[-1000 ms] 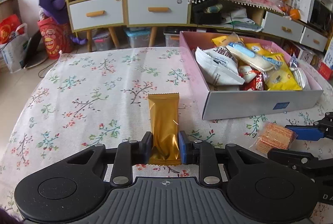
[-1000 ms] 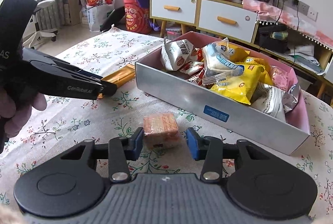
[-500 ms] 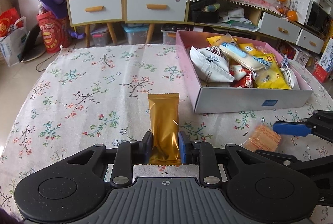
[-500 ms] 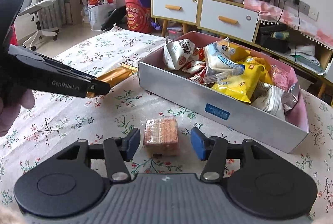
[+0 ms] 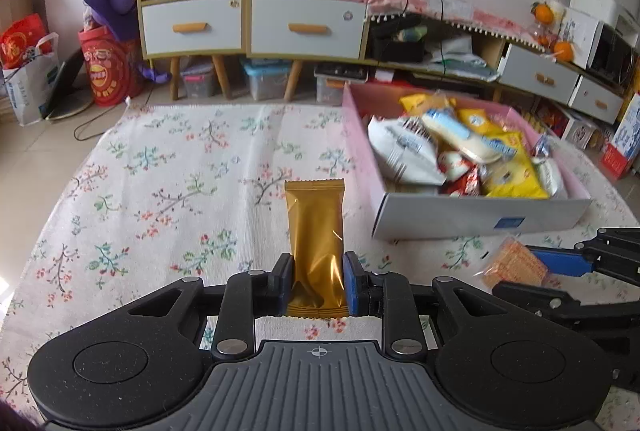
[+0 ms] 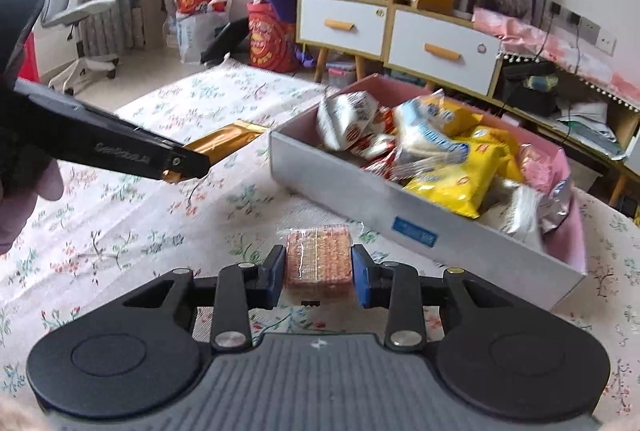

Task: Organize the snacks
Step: 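Carry the gold bar and square biscuit over the pink box with both tools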

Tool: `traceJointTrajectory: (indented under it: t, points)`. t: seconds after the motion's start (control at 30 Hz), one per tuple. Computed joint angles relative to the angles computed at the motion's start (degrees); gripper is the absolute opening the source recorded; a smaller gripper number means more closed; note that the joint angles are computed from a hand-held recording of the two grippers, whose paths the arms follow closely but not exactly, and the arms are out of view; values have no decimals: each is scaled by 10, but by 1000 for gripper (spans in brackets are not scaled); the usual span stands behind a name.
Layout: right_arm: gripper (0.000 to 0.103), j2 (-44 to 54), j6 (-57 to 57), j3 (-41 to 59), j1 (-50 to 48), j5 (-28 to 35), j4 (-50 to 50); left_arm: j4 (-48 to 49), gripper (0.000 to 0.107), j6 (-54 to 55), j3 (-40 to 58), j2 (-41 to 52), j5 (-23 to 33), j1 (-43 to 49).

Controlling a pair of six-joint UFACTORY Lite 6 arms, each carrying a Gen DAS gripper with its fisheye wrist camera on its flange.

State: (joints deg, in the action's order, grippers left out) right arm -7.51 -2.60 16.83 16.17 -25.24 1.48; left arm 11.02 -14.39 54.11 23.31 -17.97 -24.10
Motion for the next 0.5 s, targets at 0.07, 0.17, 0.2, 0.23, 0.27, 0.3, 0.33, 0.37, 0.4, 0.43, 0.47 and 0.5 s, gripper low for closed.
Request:
traceJointTrajectory:
  t: [0.07, 0.17, 0.2, 0.23, 0.27, 0.3, 0.33, 0.37, 0.4, 0.43, 0.47, 0.5]
  points:
    - [32, -25, 21, -7, -17, 6, -24, -3, 24, 2, -6, -12, -4, -3]
    - [32, -69, 58, -20, -48, 16, -69, -14, 24, 9, -8, -24, -8, -12]
    - [32, -77, 66, -22, -58, 18, -81, -22, 24, 16, -8, -27, -9, -15]
    - [32, -90, 67, -25, -67, 20, -86, -30, 24, 23, -6, -29, -9, -19]
    - [32, -105, 76, -28, -79, 23, -99, -36, 24, 28, -2, -29, -9, -22]
    - [32, -118, 97, -32, -94, 23, -121, -47, 24, 35, 6, -27, -5, -27]
    - [32, -124, 125, -33, -109, 21, -150, -48, 24, 35, 17, -22, -1, -31]
    - [32, -129, 161, -32, -129, 19, -186, -51, 24, 37, 31, -14, 6, -37]
    - [32, -127, 178, -28, -145, 14, -204, -60, 24, 46, 46, -6, 12, -43]
    - [32, -128, 188, -27, -160, 10, -213, -78, 24, 63, 64, 3, 20, -51]
    - [32, -125, 198, -23, -178, 4, -223, -90, 24, 75, 84, 14, 27, -56]
    - [32, -121, 205, -20, -195, -3, -229, -91, 24, 76, 102, 23, 34, -61]
